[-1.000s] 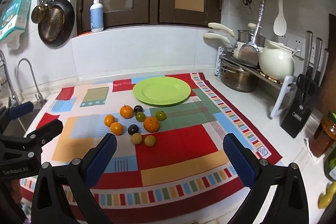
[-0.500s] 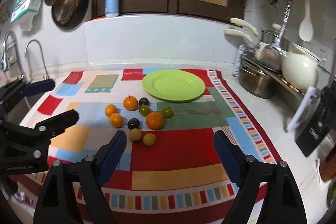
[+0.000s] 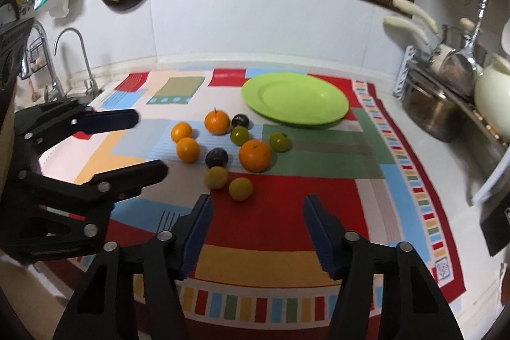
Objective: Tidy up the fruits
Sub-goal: 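Move the right tool toward the fruits while the left tool follows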
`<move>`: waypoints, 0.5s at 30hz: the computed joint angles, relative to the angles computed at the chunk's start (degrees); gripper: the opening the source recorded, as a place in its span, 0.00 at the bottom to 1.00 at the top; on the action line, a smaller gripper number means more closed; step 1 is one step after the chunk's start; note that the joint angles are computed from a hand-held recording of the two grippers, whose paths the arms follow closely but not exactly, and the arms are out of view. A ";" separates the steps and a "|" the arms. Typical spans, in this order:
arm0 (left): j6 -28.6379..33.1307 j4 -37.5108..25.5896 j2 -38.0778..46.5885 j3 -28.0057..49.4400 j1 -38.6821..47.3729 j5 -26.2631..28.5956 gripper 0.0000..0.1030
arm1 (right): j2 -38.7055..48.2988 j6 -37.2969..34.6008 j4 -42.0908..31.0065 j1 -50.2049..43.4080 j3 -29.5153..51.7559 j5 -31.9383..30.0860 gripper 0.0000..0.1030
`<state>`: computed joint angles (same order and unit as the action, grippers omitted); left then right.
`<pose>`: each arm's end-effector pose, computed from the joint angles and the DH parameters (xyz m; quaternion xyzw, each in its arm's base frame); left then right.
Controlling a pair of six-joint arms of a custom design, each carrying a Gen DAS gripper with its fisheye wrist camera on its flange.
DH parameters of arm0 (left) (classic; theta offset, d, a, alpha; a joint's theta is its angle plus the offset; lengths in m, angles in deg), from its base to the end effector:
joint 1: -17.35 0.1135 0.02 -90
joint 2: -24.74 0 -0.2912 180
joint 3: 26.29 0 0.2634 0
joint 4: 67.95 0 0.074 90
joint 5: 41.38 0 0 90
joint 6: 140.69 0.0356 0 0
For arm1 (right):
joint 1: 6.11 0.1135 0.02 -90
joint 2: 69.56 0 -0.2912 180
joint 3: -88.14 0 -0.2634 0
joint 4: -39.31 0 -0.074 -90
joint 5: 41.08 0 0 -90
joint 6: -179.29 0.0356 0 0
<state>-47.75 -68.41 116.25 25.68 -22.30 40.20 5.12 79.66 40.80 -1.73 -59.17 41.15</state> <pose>0.2455 -0.1966 0.1667 0.2993 0.8534 -0.0696 0.4210 0.2209 0.0217 0.1472 -0.1387 0.8958 0.0423 0.4201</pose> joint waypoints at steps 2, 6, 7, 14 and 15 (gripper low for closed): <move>1.06 0.10 2.08 1.13 1.10 2.24 0.42 | 2.22 -0.65 1.04 0.60 0.70 -0.15 0.54; 2.75 -0.60 6.19 3.66 3.42 7.09 0.38 | 7.13 -1.79 1.58 1.78 3.09 -0.21 0.48; 3.09 -1.50 7.34 4.60 4.18 8.80 0.37 | 8.39 -1.96 1.69 1.93 3.73 -0.20 0.47; 4.47 -2.04 12.28 7.12 6.82 13.86 0.35 | 16.05 -3.06 1.53 2.41 8.08 -0.25 0.42; 4.49 -2.01 12.70 7.31 7.00 14.33 0.35 | 16.96 -3.57 1.52 2.60 8.60 0.02 0.41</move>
<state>-43.26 -70.42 128.95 32.99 -15.30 54.53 22.08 76.09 42.32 0.88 -50.57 41.16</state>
